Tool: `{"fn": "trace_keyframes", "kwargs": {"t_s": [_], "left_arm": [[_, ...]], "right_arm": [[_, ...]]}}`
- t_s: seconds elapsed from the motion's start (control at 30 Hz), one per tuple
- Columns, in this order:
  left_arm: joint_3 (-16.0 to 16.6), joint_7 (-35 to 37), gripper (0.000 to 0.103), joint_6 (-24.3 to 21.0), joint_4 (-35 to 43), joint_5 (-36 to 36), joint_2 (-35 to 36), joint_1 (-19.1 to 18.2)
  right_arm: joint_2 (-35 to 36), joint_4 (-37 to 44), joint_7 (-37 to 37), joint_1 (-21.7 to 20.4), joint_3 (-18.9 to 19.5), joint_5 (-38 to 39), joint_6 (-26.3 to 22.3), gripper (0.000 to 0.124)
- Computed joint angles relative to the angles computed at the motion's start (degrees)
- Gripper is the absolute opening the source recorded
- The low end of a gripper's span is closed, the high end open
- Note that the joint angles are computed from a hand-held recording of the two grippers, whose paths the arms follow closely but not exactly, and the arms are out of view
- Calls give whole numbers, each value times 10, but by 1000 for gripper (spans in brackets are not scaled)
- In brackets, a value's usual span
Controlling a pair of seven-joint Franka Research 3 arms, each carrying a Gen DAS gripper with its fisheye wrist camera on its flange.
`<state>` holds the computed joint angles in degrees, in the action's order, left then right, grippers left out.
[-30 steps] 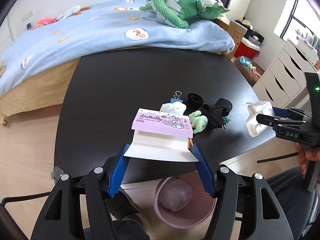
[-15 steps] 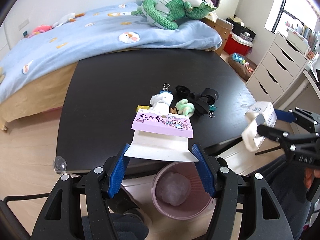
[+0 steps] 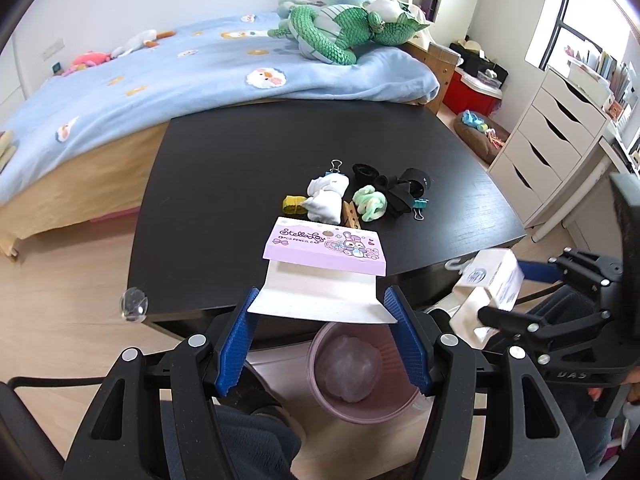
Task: Collect trash
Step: 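Carry the white box over the pink wastebasket and open the right gripper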
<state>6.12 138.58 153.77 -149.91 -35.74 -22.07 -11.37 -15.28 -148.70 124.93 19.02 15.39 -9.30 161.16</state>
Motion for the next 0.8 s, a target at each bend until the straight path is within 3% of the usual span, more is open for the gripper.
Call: {"fn": "trace_keyframes", "kwargs": {"t_s": [0.3, 0.43, 0.8], "left_arm": [[3, 0, 62, -7, 0, -1, 0, 5], [2, 4, 63, -7, 0, -4, -1, 5], [-3, 17, 63, -22, -2, -9, -1, 2]], "right_arm": [[18, 6, -35, 22, -12, 26, 8, 65], [18, 5, -37, 18, -13, 28, 11, 88], [-2, -12, -8, -4, -5, 25, 8, 96]]}}
